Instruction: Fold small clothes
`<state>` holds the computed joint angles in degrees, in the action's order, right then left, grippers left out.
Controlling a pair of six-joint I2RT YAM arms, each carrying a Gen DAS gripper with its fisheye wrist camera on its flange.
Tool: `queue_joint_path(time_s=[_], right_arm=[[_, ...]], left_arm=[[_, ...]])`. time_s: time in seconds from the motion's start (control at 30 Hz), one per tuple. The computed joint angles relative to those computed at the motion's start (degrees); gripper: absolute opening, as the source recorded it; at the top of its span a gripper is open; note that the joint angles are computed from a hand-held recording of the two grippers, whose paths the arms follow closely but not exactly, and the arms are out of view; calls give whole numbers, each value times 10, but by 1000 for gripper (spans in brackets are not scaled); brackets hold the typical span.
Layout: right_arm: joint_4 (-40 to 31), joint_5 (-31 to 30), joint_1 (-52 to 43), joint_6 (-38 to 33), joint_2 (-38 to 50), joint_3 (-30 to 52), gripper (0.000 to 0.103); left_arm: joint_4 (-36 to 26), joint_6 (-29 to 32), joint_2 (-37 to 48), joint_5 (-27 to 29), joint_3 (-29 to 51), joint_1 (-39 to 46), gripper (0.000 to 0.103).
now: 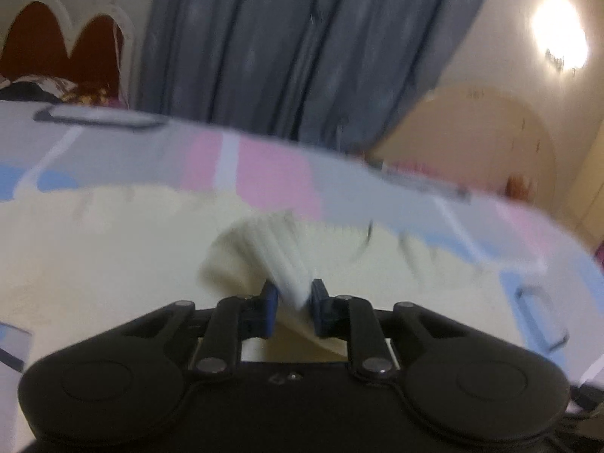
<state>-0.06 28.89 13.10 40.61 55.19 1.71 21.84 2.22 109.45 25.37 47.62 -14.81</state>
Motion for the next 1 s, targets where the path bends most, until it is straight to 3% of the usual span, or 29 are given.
queue_joint_path(time_s=[0.27,0.37,0.47,0.53,0.63,0.8,0.9,1.0], right_arm=[[176,-24,-46,-38,173,22,72],[189,-36,-57,-35,188,29,67],[195,-46,-61,-32,196,32,45],[195,-48,-64,-30,194,35,20],[187,-49,-65,-22,169,30,6],[178,-28,-49,-9,166,21,5],[114,-24,-35,-4,91,23,5],[132,-46,-38,-26,123,28,5]], left_arm=[[44,-24,-7,24,-8,52,10],[57,-42,1,12,2,69,9],[40,-41,13,8,21,89,9],[42,-29,22,2,24,97,9],[37,-26,34,-3,30,109,9],[35,-18,44,-9,22,120,9],[54,-22,37,-6,12,128,9],[55,-20,44,-19,18,131,9]])
